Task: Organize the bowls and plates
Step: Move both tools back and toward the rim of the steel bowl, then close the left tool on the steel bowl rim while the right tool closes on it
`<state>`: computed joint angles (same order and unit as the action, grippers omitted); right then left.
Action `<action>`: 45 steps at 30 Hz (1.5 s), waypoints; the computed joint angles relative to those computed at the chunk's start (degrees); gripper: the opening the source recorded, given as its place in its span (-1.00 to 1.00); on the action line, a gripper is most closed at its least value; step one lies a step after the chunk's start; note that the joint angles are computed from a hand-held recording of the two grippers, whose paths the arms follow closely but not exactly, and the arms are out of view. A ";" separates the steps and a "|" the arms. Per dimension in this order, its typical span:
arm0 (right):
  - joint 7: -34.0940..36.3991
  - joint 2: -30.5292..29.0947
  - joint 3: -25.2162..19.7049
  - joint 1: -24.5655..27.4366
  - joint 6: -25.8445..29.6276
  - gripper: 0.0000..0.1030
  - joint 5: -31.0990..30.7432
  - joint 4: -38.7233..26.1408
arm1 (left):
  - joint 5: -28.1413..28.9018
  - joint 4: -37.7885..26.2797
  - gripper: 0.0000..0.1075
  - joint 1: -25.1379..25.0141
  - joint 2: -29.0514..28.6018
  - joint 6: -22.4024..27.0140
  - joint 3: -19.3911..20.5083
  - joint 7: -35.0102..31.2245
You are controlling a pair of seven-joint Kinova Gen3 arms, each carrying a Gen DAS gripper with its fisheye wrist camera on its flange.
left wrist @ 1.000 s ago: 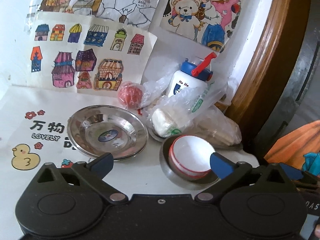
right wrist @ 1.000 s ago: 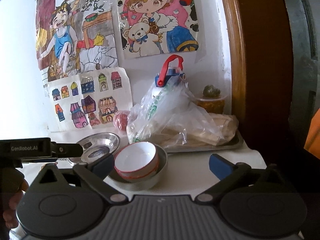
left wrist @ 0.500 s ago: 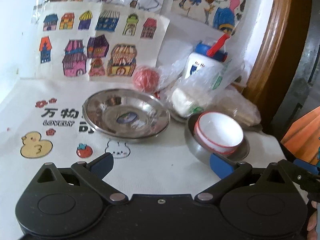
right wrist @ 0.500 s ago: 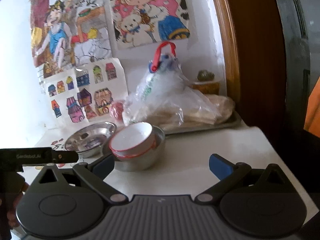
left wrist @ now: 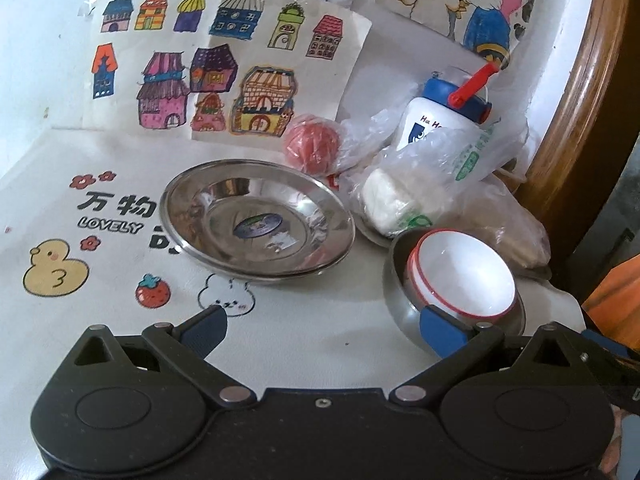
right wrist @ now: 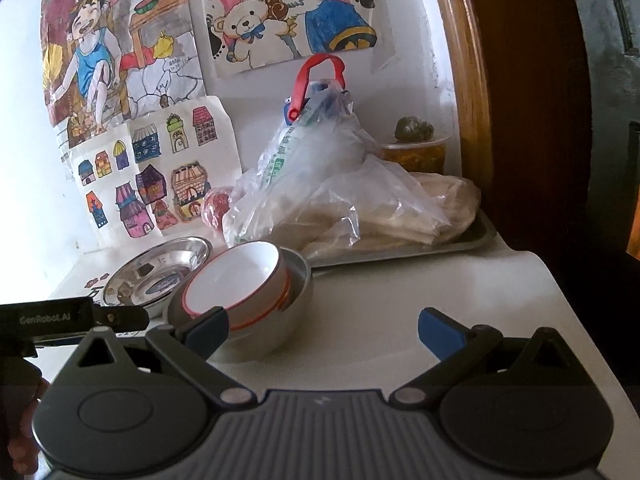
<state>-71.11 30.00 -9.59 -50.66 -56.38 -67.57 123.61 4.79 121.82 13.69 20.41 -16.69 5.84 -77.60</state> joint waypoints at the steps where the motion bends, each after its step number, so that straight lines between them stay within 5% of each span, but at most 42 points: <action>1: 0.07 0.04 0.13 0.47 0.50 1.00 0.58 -0.20 | 0.11 -0.40 0.90 0.28 0.16 0.28 -0.19 -0.19; 7: -1.04 0.10 0.97 2.74 3.32 0.99 3.55 -0.69 | 0.62 -2.81 0.87 1.25 1.14 2.89 -1.23 -1.46; 14: -1.87 -0.55 2.28 4.55 7.64 0.90 6.74 -0.80 | -3.34 -4.00 0.72 -2.92 1.37 4.15 2.46 -0.27; 19: -1.67 -0.99 3.29 5.90 11.84 0.84 8.59 -1.49 | -9.19 -5.04 0.61 -11.42 2.21 5.82 10.84 4.42; 22: 0.07 -1.01 4.38 5.56 13.43 0.80 7.12 -2.43 | -10.76 -6.26 0.53 -12.65 2.51 7.51 12.49 5.76; 31: -1.44 -1.80 4.53 6.58 14.21 0.76 8.87 -2.13 | -8.90 -10.61 0.16 -14.20 4.32 13.65 16.02 5.73; 38: -7.45 -2.73 4.40 8.32 16.13 0.67 14.88 -0.78 | -8.00 -11.01 -0.01 -18.10 5.13 14.10 20.46 3.59; 45: -6.33 -2.90 6.21 7.78 19.18 0.54 14.17 -1.94 | -7.45 -11.52 -0.21 -20.68 5.76 14.70 23.56 1.98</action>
